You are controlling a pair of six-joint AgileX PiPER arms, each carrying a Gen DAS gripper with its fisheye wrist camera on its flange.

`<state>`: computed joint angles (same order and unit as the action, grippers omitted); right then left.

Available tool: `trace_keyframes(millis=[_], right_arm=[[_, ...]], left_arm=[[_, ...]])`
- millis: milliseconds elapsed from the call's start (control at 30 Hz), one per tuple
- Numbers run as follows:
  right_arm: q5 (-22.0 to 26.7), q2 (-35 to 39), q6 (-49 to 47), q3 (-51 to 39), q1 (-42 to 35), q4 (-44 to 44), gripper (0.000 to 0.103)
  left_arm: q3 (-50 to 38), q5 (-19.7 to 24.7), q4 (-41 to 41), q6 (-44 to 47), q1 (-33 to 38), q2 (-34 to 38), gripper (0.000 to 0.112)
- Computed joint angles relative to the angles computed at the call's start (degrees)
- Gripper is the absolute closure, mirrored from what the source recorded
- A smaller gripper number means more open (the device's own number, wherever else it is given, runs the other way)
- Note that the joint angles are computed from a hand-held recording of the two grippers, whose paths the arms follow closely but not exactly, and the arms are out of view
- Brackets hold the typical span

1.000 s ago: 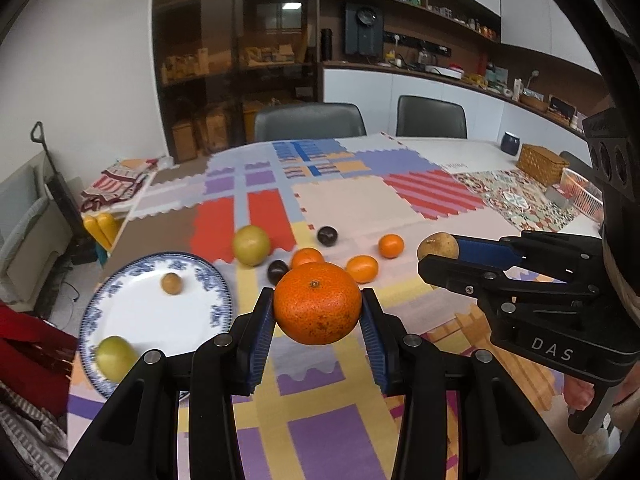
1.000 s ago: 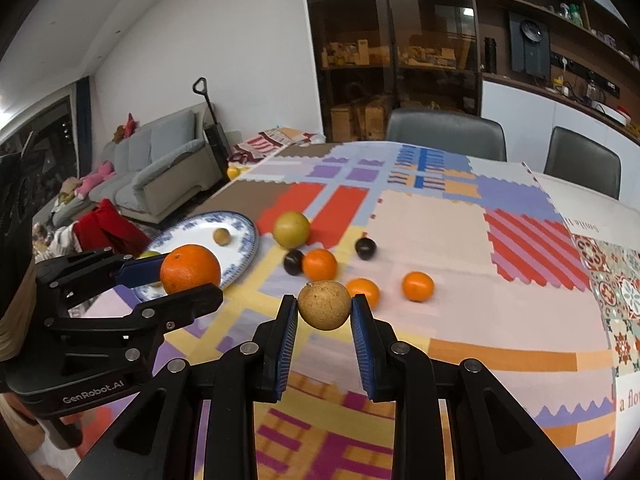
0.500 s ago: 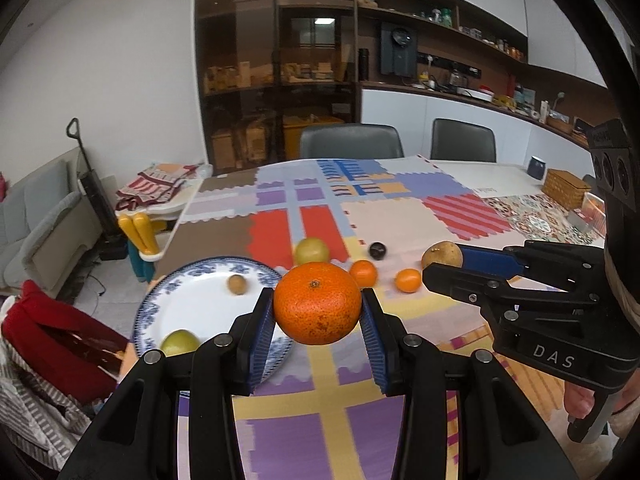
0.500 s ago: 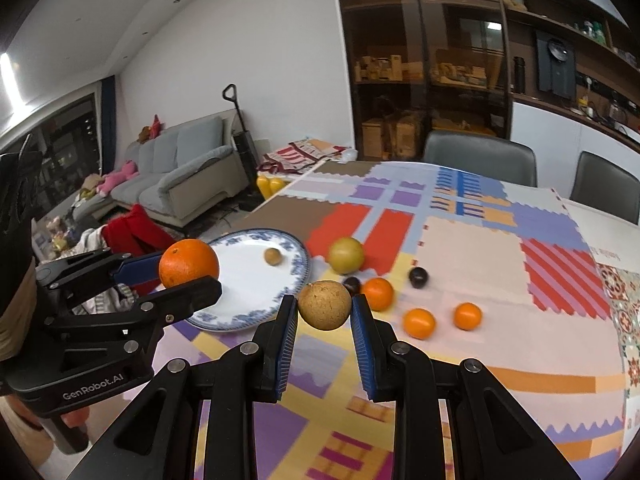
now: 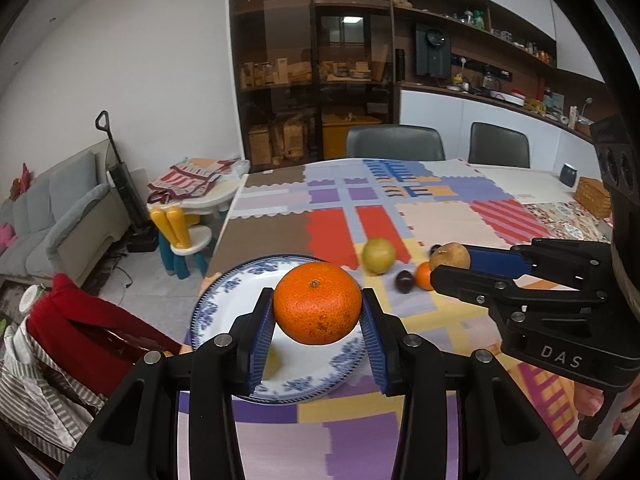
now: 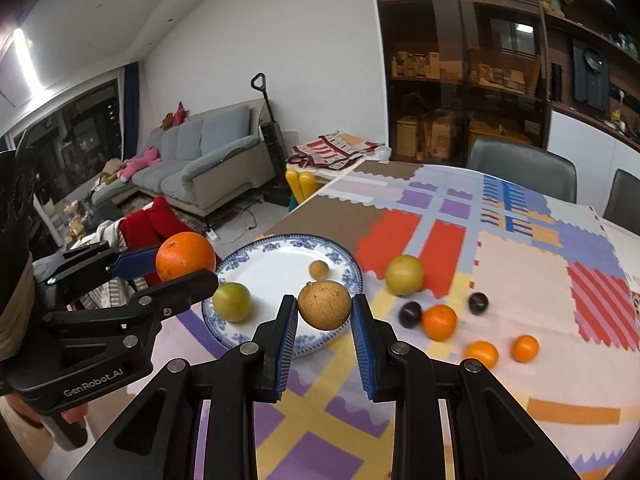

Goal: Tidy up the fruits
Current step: 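Carry the orange and kiwi onto the plate and open both tools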

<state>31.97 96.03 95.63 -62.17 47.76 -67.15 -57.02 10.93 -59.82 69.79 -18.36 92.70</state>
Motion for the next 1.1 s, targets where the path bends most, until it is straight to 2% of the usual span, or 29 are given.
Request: trace_keyframes(millis=[67, 267, 533, 833, 1033, 1100], right_arm=[[-0.7, 1.4, -2.1, -1.9, -0.7, 1.3, 0.074], [-2.2, 6.7, -11.8, -9.0, -3.5, 8.5, 0.074], [-3.1, 15.0, -25.5, -19.0, -7.3, 21.5, 0.074], [1.8, 25.2, -40.9, -31.4, -9.9, 35.0, 0.074], [4.0, 29.8, -47.3, -36.7, -11.4, 42.0, 0.074], [4.6, 31.1, -48.8, -38.1, -11.8, 44.0, 0.074]], left_arm=[[-1.2, 0.3, -0.3, 0.9, 0.9, 1.3, 0.071], [-7.3, 3.0, 7.6, -5.6, 3.4, 6.9, 0.071], [-19.6, 9.2, 22.2, -19.3, 6.2, 17.6, 0.071], [-33.9, 18.0, 35.6, -31.9, 7.0, 29.2, 0.071], [-43.7, 26.4, 40.4, -38.3, 7.4, 36.0, 0.071], [-45.1, 27.3, 41.7, -39.5, 7.3, 37.1, 0.071]])
